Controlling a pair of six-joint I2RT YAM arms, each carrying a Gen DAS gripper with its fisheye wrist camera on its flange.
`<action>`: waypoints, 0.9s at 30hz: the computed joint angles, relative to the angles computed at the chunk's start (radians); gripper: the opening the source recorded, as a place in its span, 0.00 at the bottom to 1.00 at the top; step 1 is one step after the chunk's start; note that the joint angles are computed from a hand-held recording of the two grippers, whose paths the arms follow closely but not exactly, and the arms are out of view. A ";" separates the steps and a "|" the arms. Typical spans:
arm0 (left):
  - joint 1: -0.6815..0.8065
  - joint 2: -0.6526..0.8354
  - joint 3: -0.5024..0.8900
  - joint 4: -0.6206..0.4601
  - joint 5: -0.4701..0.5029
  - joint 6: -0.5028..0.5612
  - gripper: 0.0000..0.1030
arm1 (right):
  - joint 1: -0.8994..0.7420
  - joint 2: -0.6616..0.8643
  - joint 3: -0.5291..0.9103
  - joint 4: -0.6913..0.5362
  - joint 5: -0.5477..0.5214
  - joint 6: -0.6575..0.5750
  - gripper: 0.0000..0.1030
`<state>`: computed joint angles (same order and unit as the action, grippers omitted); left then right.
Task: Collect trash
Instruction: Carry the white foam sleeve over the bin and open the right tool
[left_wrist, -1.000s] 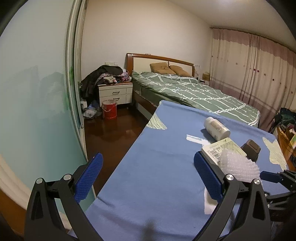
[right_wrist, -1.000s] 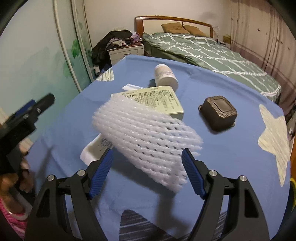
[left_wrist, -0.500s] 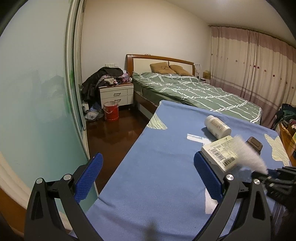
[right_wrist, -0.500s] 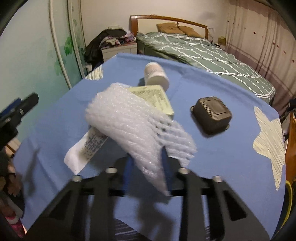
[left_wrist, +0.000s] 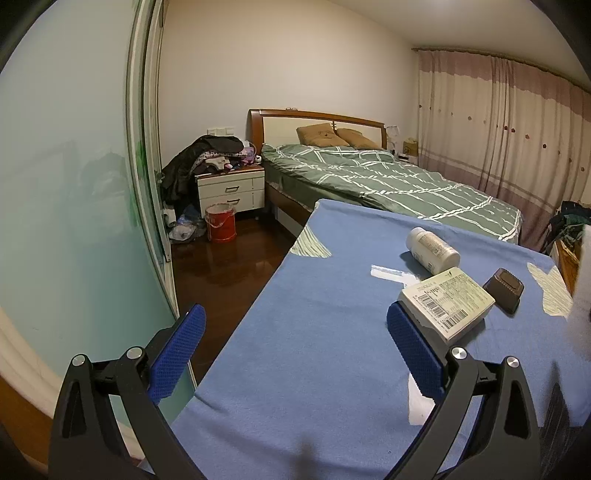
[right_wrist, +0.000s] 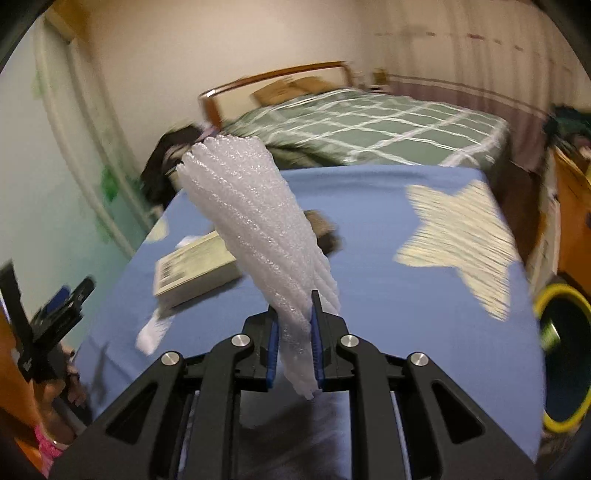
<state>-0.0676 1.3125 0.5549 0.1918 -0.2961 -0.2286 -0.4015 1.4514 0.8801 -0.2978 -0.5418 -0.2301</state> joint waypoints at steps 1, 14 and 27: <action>-0.004 0.000 -0.001 0.002 -0.005 0.001 0.94 | -0.069 0.028 0.018 0.004 -0.011 0.002 0.14; -0.021 -0.002 -0.001 -0.001 -0.033 0.015 0.94 | -0.441 0.311 0.200 0.090 0.104 0.079 0.14; -0.026 0.006 0.009 -0.013 -0.036 0.020 0.94 | -0.492 0.412 0.213 0.249 0.259 0.155 0.29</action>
<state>-0.0933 1.3182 0.5637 0.1792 -0.3325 -0.2083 -0.8932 1.8636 1.0930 -0.0491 -0.2833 -0.0751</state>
